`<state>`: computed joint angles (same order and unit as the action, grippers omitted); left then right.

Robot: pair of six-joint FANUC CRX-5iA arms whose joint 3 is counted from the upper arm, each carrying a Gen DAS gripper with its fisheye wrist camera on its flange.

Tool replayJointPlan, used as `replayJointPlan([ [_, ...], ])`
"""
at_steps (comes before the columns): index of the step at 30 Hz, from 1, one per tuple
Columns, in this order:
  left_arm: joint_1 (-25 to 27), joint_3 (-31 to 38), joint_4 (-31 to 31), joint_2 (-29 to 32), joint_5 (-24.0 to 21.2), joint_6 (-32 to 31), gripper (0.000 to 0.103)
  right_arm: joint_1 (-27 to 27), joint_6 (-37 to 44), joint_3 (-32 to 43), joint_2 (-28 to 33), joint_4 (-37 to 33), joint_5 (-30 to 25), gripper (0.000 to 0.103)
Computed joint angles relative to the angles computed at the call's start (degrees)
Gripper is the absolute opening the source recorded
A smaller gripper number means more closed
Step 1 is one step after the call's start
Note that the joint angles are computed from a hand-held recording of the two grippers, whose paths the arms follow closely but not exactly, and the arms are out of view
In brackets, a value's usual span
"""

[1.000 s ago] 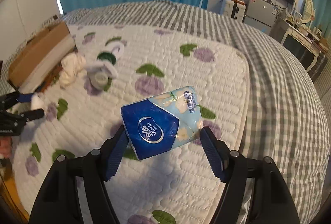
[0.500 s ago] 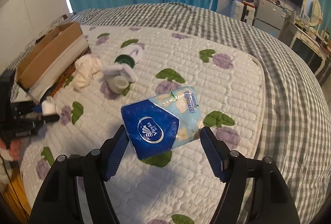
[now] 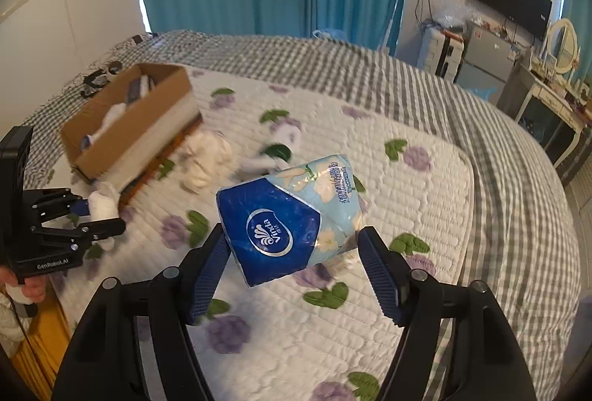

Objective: Organize soft objects
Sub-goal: 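Grasp the blue tissue pack with the right tool while the left grasps the white cloth bundle, then carry the cloth bundle and blue tissue pack into the box and release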

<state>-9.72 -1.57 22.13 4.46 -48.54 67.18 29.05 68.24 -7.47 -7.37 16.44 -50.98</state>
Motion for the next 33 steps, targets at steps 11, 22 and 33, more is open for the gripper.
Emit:
replayJointPlan([
  [11,3.59,0.99,6.09,-4.61,1.47,-7.45,0.036,11.31,-11.16,2.82,0.11,11.46,-4.39,0.070],
  [22,10.38,4.67,6.97,-3.15,1.81,-12.55,0.036,16.78,-11.56,15.08,10.48,12.03,-4.69,0.070],
  [33,13.19,9.94,1.23,4.61,1.73,-11.72,0.036,12.30,-3.24,30.52,25.42,0.48,-1.42,0.071],
])
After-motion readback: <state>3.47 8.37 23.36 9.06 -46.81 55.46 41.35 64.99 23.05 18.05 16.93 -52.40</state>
